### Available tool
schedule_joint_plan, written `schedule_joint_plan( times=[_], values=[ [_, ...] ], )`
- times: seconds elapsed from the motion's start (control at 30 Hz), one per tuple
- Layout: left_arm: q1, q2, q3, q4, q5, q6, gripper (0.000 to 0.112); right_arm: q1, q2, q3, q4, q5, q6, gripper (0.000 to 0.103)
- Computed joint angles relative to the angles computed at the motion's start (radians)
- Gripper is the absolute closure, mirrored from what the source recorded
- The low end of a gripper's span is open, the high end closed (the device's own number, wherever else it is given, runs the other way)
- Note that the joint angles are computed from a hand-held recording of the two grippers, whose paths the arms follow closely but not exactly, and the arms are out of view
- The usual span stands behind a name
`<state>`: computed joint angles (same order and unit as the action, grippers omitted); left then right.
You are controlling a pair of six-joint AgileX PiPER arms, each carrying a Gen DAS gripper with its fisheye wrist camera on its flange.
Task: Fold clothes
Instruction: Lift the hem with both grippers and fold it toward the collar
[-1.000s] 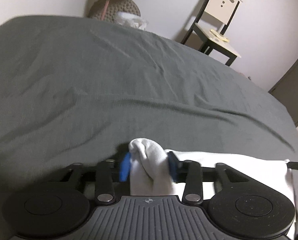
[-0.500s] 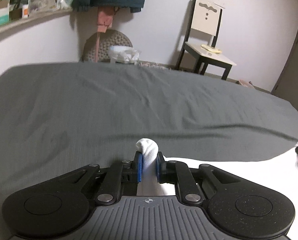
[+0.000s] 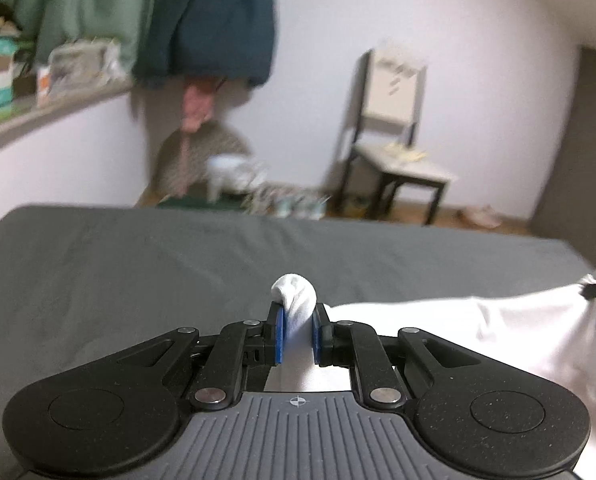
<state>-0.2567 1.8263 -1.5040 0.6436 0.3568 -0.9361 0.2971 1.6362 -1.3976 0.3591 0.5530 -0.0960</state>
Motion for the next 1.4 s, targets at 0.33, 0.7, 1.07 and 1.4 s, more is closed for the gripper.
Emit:
schedule_joint_plan(
  times=[0.33, 0.7, 1.07, 1.4],
  values=[
    [-0.165, -0.487, 0.543, 0.050, -0.053, 0.014, 0.100, -0.099, -0.496, 0.437, 0.229, 0.215, -0.279, 0.087],
    [-0.450, -0.457, 0.592, 0.119, 0.330, 0.157, 0.099, 0.307, -0.494, 0.489, -0.353, 0.327, 0.289, 0.092],
    [-0.781, -0.252, 0.560, 0.655, 0.745, 0.217, 0.018, 0.967, -0.336, 0.558, -1.177, 0.540, 0.631, 0.057],
    [-0.778, -0.158, 0.498, 0.622, 0.712, 0.605, 0.084, 0.994, -0.247, 0.606, -1.271, 0.486, 0.566, 0.083]
  ],
)
